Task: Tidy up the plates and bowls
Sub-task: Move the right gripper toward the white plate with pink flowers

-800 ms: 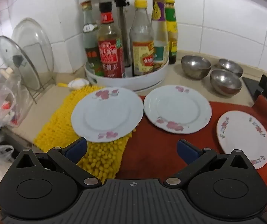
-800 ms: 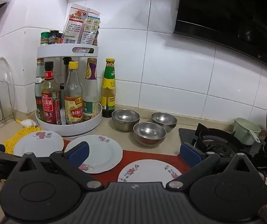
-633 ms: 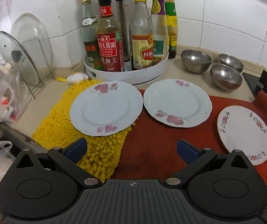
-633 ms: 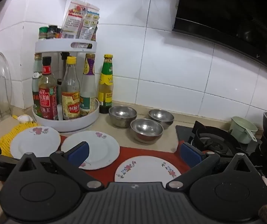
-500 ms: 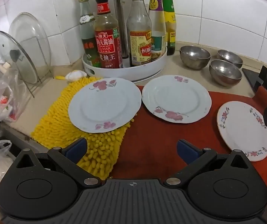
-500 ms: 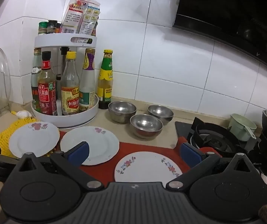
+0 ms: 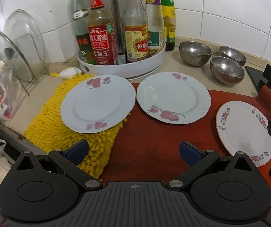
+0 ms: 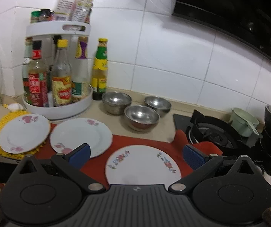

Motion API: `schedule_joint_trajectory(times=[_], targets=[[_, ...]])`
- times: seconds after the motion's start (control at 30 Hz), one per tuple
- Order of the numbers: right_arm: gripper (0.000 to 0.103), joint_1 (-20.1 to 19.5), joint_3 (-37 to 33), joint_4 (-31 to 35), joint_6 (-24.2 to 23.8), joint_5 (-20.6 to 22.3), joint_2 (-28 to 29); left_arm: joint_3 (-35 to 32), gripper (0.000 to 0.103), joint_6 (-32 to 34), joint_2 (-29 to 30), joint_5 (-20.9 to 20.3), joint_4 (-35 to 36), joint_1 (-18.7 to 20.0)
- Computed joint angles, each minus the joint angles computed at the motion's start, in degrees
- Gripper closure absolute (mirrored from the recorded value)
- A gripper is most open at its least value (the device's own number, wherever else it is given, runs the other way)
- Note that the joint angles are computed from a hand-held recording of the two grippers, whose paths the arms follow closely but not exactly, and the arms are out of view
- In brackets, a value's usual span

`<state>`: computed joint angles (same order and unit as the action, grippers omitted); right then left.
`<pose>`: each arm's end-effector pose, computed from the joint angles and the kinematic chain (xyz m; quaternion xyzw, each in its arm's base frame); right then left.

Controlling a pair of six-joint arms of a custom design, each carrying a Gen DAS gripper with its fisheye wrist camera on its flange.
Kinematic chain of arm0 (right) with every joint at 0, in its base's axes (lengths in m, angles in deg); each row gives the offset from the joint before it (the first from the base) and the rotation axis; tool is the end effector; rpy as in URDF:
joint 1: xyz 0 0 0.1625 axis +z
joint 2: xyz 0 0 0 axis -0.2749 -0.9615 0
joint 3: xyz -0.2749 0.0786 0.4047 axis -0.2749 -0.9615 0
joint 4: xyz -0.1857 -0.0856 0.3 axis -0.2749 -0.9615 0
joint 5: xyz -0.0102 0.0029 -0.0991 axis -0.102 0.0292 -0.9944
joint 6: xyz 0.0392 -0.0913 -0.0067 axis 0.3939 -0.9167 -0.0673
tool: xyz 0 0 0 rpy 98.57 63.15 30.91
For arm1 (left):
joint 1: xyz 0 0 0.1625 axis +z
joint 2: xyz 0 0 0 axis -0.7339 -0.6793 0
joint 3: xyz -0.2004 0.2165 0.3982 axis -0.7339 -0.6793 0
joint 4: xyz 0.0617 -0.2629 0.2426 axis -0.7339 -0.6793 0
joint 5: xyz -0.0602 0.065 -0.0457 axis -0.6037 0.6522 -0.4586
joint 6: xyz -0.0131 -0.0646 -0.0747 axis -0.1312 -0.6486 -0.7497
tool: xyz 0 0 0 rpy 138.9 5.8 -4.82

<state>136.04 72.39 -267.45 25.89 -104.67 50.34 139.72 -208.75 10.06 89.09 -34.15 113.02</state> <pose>0.4278 -0.6331 -0.0334 0.2047 -0.7755 0.4414 0.4024 -0.0620 -0.6704 0.3099 0.0847 0.8377 -0.3377 0.4209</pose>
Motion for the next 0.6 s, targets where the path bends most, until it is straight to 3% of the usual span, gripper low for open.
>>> schedule_joint_trajectory(times=[0.6], targets=[[0.003,-2.1,-1.0,7.1,5.5,-2.1,-0.1,-1.0,0.000,0.0,0.9,1.6,1.1,-0.1]])
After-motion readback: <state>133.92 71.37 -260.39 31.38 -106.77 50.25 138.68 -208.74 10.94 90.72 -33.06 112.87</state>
